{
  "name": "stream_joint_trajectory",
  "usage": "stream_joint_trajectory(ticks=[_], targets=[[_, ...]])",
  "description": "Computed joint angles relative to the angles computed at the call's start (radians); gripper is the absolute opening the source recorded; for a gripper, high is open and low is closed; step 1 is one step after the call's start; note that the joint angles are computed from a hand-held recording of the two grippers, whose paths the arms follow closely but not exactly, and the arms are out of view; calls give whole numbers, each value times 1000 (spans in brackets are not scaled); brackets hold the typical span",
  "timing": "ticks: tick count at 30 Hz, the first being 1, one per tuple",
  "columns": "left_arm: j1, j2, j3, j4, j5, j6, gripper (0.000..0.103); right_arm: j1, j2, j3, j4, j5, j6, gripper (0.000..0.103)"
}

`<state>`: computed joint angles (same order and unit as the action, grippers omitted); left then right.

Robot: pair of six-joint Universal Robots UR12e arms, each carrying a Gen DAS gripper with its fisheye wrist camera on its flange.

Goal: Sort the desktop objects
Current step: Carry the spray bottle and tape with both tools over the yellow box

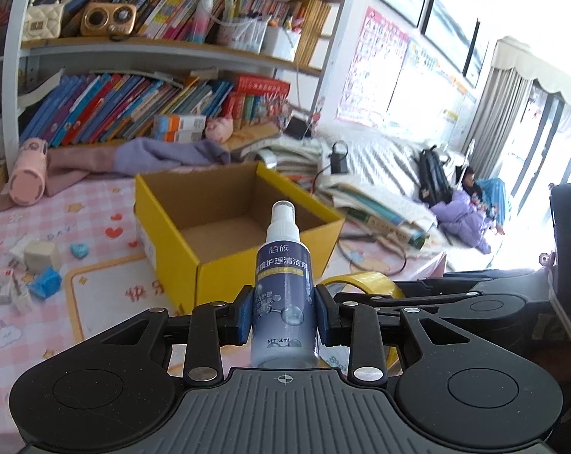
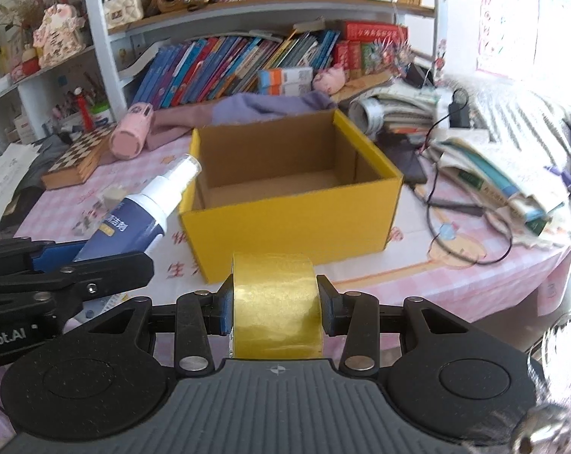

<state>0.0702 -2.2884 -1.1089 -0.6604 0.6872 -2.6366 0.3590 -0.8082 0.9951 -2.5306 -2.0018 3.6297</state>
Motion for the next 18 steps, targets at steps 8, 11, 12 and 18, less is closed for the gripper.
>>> stream_joint_trajectory(ticks=[8, 11, 12, 18], targets=[[-16, -47, 69, 29, -28, -58, 31, -13, 13, -28, -23, -45, -45, 39], [-24, -67, 100, 35, -20, -70, 31, -24, 23, -50, -22, -44, -58, 39], [-27, -76, 114, 39, -16, -77, 31, -27, 27, -59, -21, -43, -63, 39], [-49, -133, 207, 53, 27, -123, 31, -56, 63, -123, -37, -28, -122, 39]])
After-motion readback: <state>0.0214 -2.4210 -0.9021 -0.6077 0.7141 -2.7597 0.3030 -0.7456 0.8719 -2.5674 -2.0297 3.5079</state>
